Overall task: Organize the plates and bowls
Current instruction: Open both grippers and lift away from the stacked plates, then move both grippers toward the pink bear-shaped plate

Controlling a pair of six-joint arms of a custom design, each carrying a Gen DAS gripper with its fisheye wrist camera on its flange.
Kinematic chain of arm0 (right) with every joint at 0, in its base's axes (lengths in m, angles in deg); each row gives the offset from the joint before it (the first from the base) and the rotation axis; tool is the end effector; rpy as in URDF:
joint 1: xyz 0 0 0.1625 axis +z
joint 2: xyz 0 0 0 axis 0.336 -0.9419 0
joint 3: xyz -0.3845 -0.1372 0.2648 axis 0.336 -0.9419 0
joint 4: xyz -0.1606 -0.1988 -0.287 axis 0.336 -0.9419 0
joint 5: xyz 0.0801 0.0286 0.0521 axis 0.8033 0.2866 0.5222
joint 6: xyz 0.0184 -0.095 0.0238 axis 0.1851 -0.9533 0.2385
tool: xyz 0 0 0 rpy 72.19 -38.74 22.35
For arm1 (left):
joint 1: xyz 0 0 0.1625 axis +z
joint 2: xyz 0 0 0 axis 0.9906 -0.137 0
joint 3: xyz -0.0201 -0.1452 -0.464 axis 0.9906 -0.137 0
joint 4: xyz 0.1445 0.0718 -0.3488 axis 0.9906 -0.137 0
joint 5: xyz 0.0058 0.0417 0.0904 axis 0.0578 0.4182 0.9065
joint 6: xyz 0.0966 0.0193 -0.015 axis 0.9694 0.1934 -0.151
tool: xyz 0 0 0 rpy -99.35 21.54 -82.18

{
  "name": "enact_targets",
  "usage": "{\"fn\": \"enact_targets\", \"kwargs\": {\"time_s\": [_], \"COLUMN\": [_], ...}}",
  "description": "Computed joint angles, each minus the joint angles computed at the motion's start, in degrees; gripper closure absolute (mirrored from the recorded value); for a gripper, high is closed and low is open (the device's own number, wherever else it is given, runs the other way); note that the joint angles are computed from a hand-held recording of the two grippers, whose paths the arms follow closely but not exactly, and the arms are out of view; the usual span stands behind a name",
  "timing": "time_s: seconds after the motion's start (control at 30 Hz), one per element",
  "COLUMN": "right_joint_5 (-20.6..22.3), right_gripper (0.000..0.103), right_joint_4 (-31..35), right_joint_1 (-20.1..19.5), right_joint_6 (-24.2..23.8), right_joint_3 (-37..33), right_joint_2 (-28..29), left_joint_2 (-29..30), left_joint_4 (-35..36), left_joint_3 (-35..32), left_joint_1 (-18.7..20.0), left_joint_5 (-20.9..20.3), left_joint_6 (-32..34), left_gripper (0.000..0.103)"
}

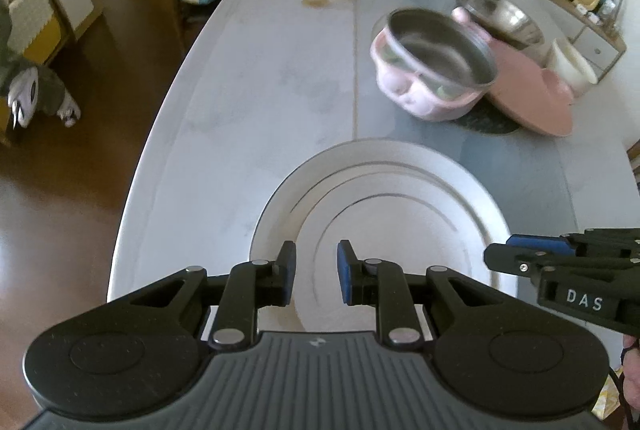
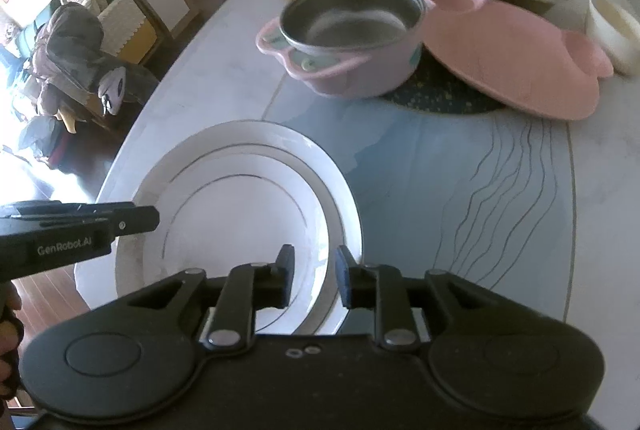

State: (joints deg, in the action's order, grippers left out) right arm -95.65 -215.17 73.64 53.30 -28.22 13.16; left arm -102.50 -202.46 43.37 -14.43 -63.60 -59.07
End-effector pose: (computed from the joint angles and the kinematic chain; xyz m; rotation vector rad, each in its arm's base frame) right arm 0.1454 -0.8602 0.0514 0.6654 -2.5991 0.3155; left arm -0.1082 -0.8083 0.1128 0.0256 2.3668 -0.6476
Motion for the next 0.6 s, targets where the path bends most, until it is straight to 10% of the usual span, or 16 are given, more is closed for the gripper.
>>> {"fn": "enact_targets", "kwargs": {"time_s": [0.6], "right_joint_5": [3.52], "right_gripper": [0.058], "right_joint_4": [-16.35], "right_joint_1": [0.44], "right_joint_6": [-5.16], "right_joint_3": [9.3], "right_joint_2": [-5.88], "left_joint_2": [2.02], "left_joint_4": [-12.1], "left_joint_3": [-1.09], "left_joint_1": [-3.61], "left_joint_5": [-4.62], "left_joint_6": [12.74], "left_gripper": [0.063]}}
